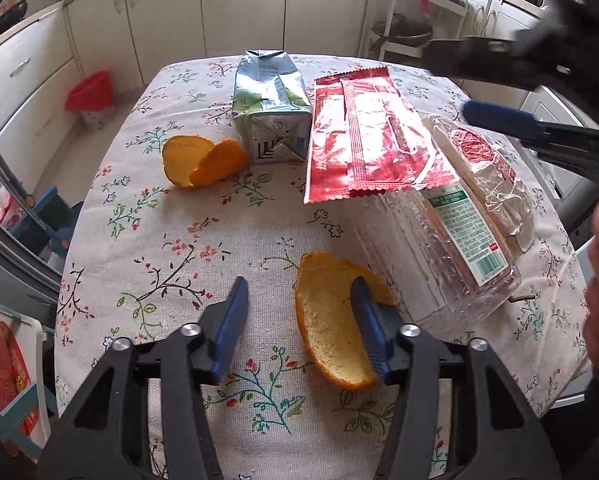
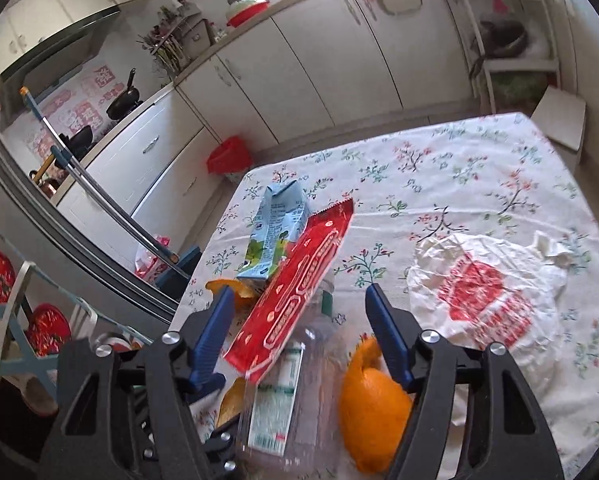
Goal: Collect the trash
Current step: 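Grasp the orange peel half with the left tool while the right grasps the red wrapper, then lift the peel with the left tool while the right lifts the red wrapper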
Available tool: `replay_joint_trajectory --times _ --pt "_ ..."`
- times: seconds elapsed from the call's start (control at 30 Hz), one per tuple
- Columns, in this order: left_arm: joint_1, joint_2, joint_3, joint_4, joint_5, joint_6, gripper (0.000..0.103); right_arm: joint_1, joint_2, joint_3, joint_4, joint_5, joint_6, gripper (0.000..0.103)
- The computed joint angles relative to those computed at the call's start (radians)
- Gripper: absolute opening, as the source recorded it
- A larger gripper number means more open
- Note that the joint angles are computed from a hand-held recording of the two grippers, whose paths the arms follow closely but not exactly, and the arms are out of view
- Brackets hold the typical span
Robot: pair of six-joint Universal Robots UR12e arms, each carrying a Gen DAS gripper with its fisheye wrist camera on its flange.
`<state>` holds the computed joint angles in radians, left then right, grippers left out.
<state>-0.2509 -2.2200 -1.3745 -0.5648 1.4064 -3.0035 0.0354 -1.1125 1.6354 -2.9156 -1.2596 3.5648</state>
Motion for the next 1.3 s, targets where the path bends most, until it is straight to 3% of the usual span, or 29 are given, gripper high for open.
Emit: replay_joint_trajectory --times 0.13,0.2,0.3,0.4,0.43,0.67,0.83,1.13,1.3 --pt "0.006 0.0 0.007 -0.03 -0.054 0.019 0.019 -0.017 0.037 -0.035 0.012 0.069 0.076 0.057" --pt "0.008 0.001 0.007 -0.038 -0.074 0.027 0.013 -0.024 0.056 -0.053 0.021 0.101 0.111 0.054" --pt "0.013 0.007 0.007 -0.055 -0.095 0.017 0.007 -0.032 0.079 -0.075 0.029 0.156 0.147 0.036" --pt "0.022 0.014 0.005 -0.069 -0.117 -0.009 0.006 -0.039 0.09 -0.08 0.022 0.215 0.175 0.007" --pt "0.024 0.017 0.002 -0.068 -0.121 -0.02 0.006 -0.041 0.09 -0.079 0.015 0.219 0.181 0.005" --pt "0.04 0.043 -0.029 -0.017 -0.139 -0.08 0.005 -0.064 0.044 -0.01 -0.205 0.247 0.279 0.002" --pt "0.043 0.073 -0.072 0.082 -0.119 -0.103 0.005 -0.084 -0.007 0.052 -0.354 0.23 0.313 0.002" --pt "0.05 0.15 -0.201 0.366 -0.073 -0.144 0.005 -0.094 -0.149 0.212 -0.508 0.096 0.223 0.002" --pt "0.066 0.192 -0.27 0.408 -0.072 -0.191 0.005 -0.104 -0.198 0.3 -0.59 0.065 0.252 0.002"
